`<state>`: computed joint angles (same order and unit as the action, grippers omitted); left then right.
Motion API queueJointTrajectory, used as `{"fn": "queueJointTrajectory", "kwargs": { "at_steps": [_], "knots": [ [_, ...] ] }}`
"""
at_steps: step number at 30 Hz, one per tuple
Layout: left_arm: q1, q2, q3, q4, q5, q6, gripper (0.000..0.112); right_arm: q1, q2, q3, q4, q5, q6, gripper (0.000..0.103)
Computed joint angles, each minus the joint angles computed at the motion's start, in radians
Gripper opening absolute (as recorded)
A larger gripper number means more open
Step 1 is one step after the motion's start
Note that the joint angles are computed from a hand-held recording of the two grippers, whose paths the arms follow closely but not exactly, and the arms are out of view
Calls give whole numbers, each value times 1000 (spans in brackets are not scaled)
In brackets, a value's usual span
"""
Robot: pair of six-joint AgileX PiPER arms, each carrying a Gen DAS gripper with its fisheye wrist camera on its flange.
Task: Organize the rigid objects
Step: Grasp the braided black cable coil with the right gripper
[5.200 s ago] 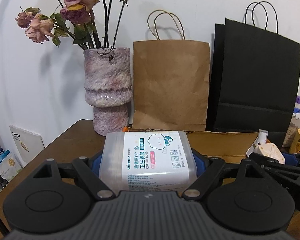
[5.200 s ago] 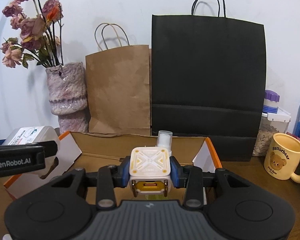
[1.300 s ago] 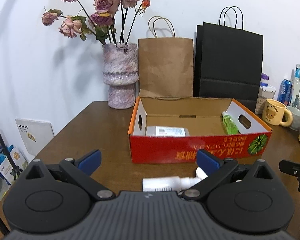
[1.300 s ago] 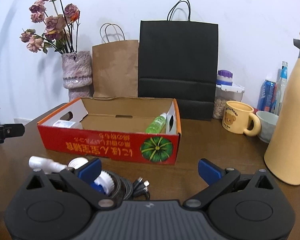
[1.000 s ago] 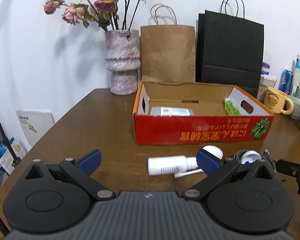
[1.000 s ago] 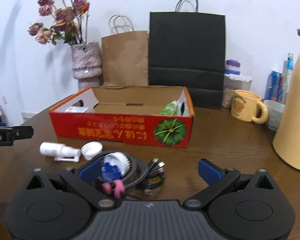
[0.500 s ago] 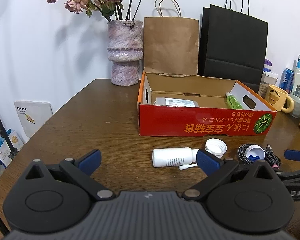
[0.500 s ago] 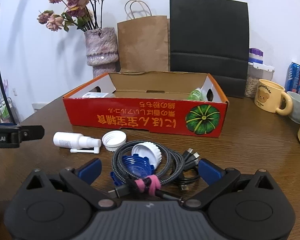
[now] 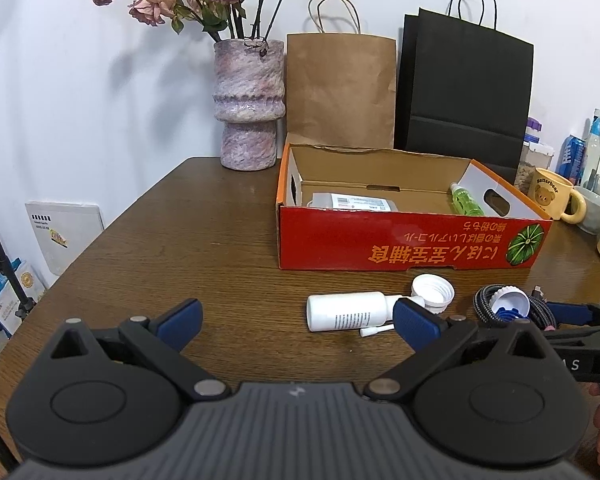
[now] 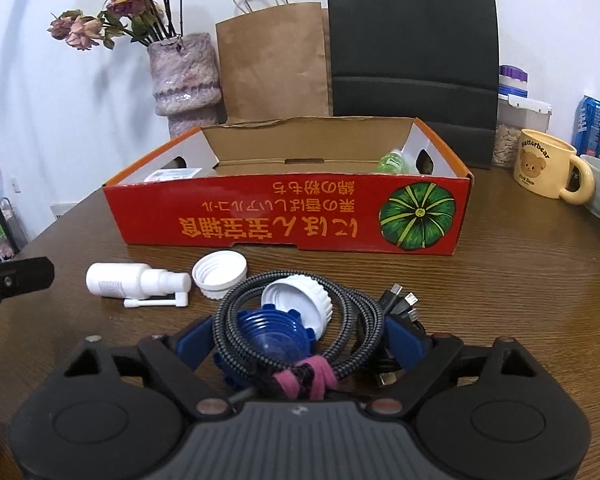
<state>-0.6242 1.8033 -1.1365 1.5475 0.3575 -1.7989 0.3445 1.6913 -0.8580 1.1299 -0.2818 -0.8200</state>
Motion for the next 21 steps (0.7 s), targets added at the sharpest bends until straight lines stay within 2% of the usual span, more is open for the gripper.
{"fn": "queueJointTrajectory", "kwargs": {
  "at_steps": [4,15,21],
  "knots": [
    [0,6,-5,-12,1,13,103,7,-10,19,-74,-14,65,86],
    [-4,22,-17,-29,17,25,103,48,-74,97,-173,-120,146,85],
    [-23,49,-52,-123,58,124,103,50,-136,146,-193,-154,161,85]
  ]
}}
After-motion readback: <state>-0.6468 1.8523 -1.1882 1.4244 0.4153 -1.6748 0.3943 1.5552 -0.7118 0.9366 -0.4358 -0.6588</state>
